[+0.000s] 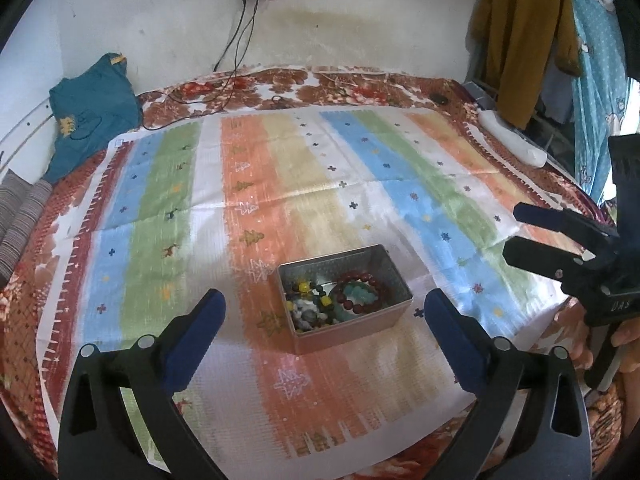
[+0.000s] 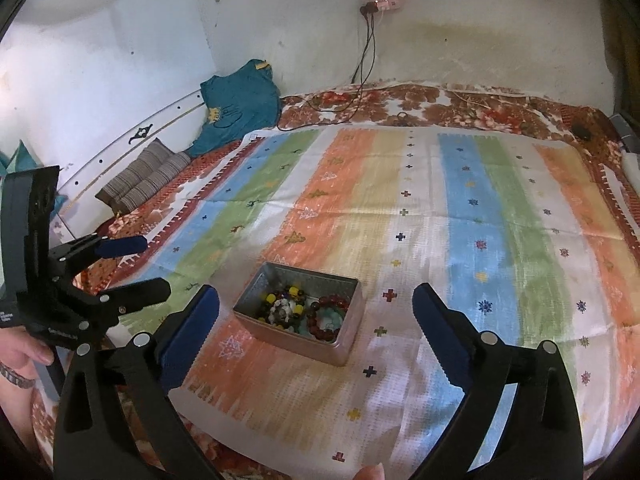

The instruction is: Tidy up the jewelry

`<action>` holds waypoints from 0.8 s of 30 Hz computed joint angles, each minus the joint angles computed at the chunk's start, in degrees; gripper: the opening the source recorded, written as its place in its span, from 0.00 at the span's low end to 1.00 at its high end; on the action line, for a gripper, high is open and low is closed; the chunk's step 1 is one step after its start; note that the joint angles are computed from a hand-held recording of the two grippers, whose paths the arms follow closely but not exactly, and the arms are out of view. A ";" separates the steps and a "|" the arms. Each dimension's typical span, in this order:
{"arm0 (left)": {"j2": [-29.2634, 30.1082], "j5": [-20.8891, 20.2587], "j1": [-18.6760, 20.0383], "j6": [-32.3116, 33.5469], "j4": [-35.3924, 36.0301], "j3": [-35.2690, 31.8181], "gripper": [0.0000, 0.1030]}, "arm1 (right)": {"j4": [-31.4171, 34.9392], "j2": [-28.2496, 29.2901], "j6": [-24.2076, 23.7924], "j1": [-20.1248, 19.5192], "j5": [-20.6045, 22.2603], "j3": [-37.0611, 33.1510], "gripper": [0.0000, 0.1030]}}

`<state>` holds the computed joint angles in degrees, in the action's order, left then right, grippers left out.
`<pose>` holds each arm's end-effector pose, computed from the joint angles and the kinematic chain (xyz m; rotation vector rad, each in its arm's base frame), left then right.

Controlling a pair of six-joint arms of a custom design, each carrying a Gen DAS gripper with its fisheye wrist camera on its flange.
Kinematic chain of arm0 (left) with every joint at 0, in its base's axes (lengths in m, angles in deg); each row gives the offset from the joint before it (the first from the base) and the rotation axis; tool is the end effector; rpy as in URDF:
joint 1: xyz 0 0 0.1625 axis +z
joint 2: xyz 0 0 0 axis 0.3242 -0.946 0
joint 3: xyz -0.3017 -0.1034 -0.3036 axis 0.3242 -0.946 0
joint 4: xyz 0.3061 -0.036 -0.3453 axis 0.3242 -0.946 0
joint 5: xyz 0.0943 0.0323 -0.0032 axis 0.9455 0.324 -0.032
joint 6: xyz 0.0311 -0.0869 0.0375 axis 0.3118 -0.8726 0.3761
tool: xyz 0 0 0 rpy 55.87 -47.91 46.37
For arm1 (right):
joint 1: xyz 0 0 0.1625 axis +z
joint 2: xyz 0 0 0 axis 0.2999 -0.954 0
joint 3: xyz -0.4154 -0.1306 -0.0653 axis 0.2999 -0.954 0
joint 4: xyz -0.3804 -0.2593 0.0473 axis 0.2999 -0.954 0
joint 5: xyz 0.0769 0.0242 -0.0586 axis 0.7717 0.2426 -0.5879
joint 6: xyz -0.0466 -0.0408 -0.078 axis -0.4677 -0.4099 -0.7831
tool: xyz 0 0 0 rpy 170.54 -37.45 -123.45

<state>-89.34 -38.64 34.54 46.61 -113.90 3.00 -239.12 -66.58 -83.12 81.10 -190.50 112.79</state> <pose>-0.3059 -0.7183 0.1355 0.9626 2.4740 -0.6534 0.1951 -0.6842 0.2666 0.4490 -2.3892 1.0164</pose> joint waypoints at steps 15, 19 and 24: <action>-0.21 2.18 -1.12 2.73 -3.71 1.80 0.95 | -5.63 -0.58 -3.16 0.50 -1.68 2.79 0.95; -0.10 3.13 -1.25 2.91 -4.51 1.92 0.95 | -4.73 -0.73 -3.12 0.39 -0.96 2.90 0.95; -0.15 3.18 -1.34 3.54 -5.11 2.20 0.95 | -4.95 -0.77 -3.19 0.40 -1.14 2.84 0.95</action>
<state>-89.49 -35.46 33.20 50.15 -119.01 5.20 -244.07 -67.35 -86.31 81.50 -191.64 115.64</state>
